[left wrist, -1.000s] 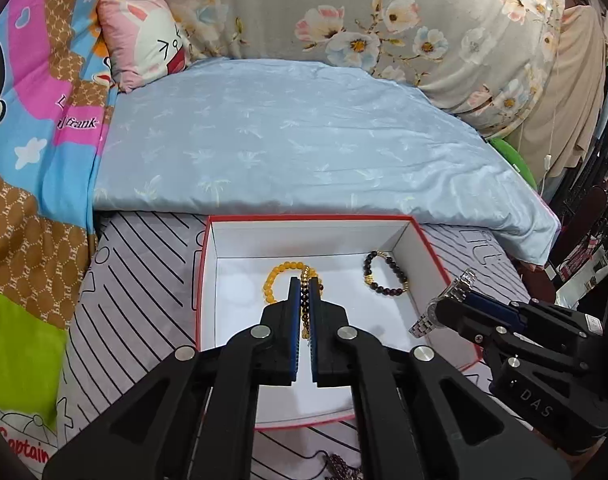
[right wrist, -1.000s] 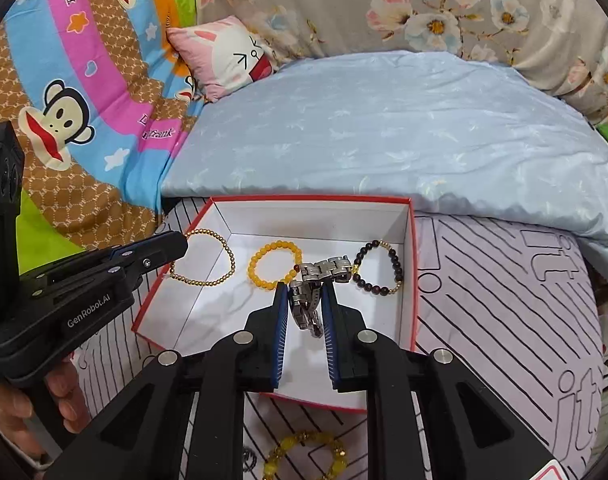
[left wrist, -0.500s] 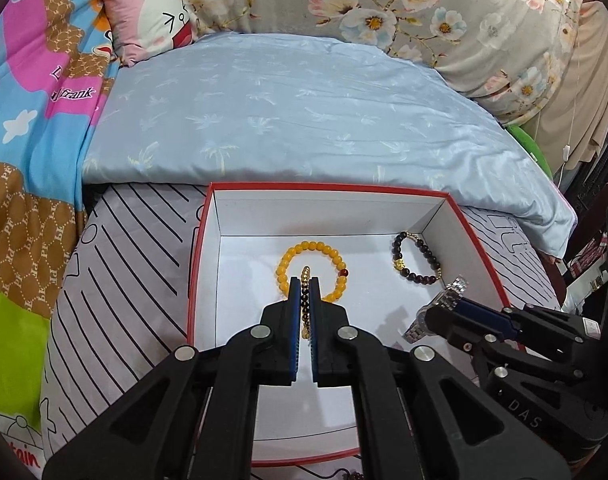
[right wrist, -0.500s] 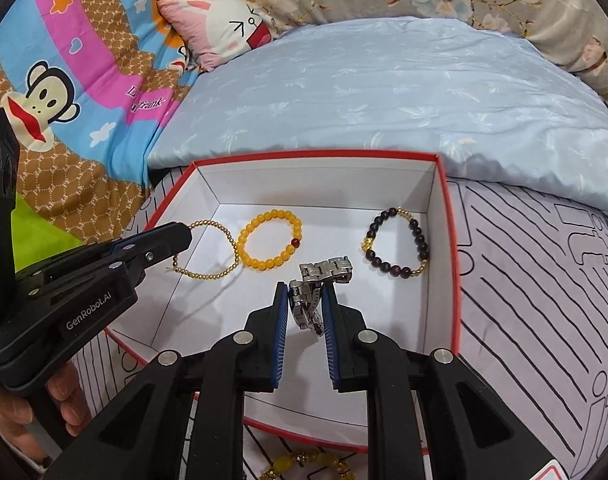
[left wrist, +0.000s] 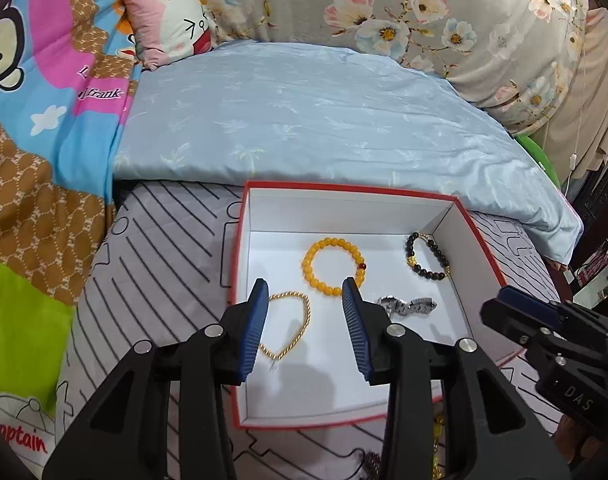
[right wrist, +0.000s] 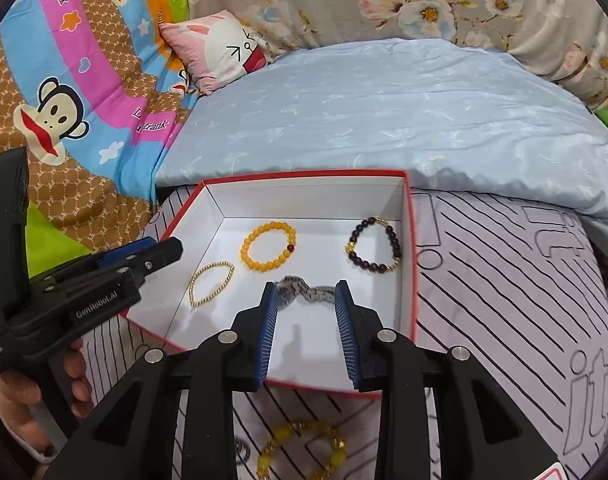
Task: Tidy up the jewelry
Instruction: 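Withdraw from the box and grasp the gold bangle with the right tool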
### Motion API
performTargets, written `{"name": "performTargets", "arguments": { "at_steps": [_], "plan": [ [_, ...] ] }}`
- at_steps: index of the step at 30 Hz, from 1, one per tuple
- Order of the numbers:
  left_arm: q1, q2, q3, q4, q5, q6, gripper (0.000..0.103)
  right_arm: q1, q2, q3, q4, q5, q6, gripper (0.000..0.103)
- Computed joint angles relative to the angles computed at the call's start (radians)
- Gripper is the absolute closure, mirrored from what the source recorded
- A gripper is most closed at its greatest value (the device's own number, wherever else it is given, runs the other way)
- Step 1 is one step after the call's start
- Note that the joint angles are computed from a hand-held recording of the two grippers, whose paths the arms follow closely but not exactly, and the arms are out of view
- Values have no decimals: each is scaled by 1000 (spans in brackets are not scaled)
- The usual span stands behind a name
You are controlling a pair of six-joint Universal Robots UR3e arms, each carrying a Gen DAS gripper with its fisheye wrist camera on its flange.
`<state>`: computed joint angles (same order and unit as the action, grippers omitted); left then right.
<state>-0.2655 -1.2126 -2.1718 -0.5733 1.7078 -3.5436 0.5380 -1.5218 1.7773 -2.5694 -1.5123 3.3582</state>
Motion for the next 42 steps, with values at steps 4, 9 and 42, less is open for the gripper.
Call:
{"name": "performTargets", "arguments": {
  "at_steps": [4, 9, 42],
  "plan": [
    [-19, 102, -40, -61, 15, -38, 60, 24, -99, 86, 7, -33, 12, 73],
    [-100, 194, -58, -151, 71, -90, 60, 62, -222, 190, 37, -84, 35, 73],
    [-788, 151, -46, -417, 253, -651, 59, 332, -505, 470, 189, -192, 303, 73]
  ]
}}
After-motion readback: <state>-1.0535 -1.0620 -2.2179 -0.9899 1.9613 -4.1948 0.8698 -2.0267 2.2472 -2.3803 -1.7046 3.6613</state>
